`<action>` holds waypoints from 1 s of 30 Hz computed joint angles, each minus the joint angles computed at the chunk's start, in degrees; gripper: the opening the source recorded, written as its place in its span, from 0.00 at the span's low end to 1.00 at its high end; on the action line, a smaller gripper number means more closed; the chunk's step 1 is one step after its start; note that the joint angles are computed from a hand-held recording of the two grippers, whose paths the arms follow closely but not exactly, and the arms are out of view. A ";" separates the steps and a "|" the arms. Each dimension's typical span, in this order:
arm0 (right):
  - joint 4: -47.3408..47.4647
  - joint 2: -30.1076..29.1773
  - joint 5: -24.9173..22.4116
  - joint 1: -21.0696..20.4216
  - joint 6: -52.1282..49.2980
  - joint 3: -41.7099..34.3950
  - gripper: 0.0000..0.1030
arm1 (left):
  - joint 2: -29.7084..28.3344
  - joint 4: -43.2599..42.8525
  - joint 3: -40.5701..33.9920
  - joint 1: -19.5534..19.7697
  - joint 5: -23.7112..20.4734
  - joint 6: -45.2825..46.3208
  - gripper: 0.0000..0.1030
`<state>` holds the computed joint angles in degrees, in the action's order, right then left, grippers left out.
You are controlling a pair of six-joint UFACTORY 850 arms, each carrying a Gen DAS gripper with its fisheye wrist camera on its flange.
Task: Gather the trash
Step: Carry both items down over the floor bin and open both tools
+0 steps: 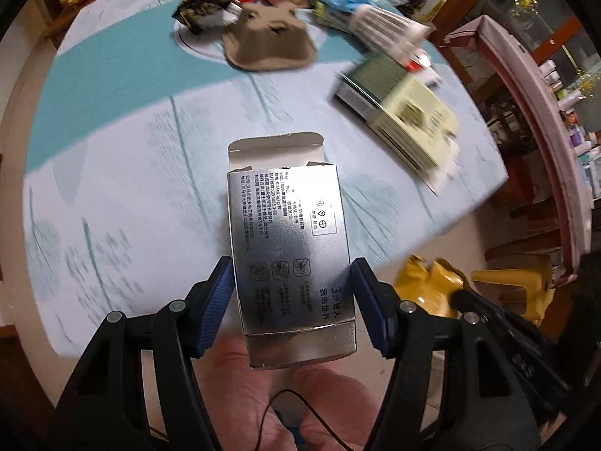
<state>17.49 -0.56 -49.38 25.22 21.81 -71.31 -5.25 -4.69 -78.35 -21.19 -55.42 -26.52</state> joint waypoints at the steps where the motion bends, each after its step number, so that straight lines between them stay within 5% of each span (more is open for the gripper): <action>1: 1.04 0.88 0.00 -0.72 -2.11 1.32 0.09 | 1.14 0.38 1.14 -0.90 0.43 -1.22 0.58; 8: 7.06 4.23 -0.40 -5.17 -15.85 10.11 0.09 | 8.42 8.12 11.26 -11.20 6.18 -15.80 0.58; 15: 10.55 2.31 1.77 -8.10 -23.74 18.68 0.09 | 6.02 15.16 18.02 -20.21 12.02 -25.48 0.58; 30: 15.66 -17.40 20.05 -5.03 -34.03 23.86 0.13 | -9.18 7.14 27.04 -17.56 26.83 -19.58 0.60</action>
<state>33.15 -17.97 -29.32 20.19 -12.22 -47.45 -14.43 2.45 -51.31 -38.75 -28.59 -46.10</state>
